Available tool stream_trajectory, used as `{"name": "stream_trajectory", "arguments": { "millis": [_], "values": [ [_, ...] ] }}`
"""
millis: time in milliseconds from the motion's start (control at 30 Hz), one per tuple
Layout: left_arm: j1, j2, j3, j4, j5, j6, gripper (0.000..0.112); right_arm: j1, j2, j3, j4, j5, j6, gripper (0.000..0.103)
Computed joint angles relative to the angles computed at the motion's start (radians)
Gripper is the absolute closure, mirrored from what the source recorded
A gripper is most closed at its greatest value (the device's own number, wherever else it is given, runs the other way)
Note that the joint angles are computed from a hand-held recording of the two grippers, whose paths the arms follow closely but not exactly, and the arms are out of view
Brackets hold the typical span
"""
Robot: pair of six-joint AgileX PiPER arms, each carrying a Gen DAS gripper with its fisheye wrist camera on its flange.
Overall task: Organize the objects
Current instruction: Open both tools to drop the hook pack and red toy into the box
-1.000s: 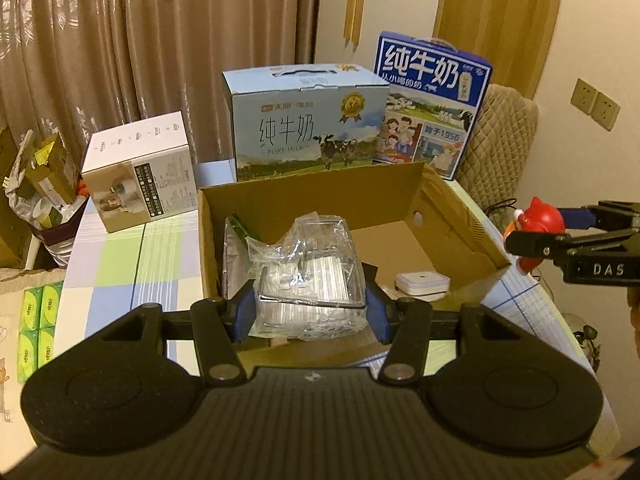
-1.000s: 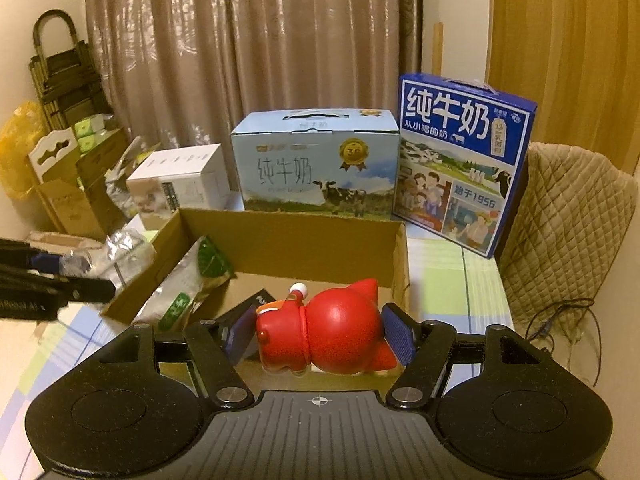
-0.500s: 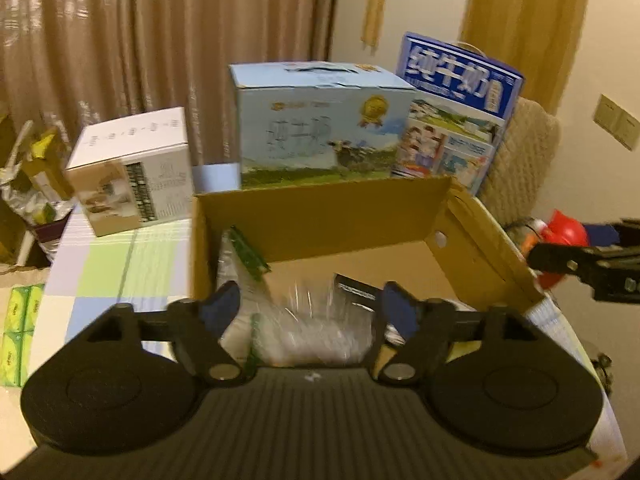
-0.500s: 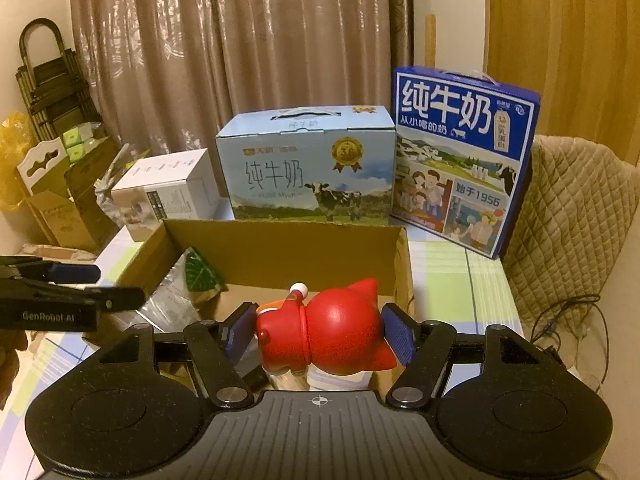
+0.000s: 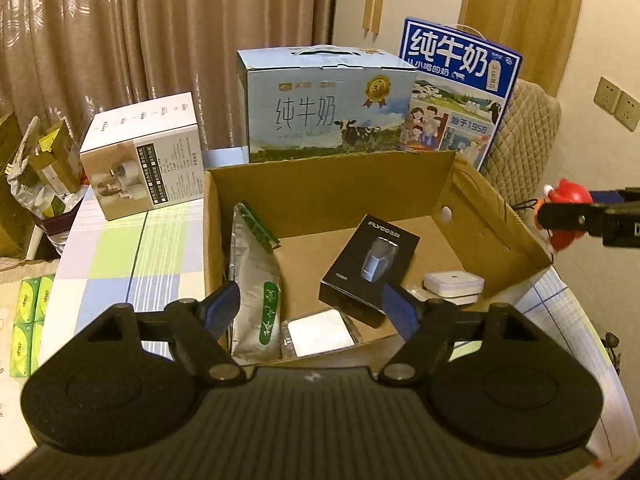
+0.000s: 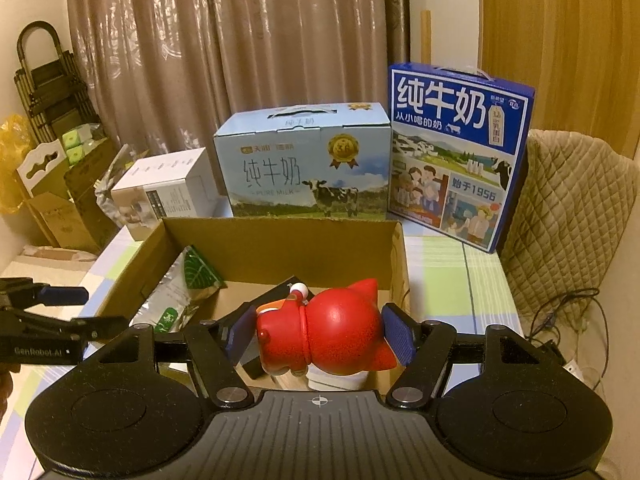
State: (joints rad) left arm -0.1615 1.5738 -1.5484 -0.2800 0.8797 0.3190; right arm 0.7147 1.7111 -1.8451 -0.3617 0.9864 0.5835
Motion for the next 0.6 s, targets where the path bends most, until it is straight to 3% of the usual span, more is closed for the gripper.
{"name": "stream_trajectory", "arguments": {
  "millis": [433, 600],
  "values": [
    [-0.010, 0.005, 0.000, -0.012, -0.015, 0.021, 0.037, -0.029, 0.048, -0.002, 0.029, -0.039, 0.006, 0.038],
    [0.000, 0.006, 0.021, -0.031, -0.033, 0.034, 0.037, -0.061, 0.052, 0.040, 0.076, -0.135, -0.003, 0.037]
  ]
}}
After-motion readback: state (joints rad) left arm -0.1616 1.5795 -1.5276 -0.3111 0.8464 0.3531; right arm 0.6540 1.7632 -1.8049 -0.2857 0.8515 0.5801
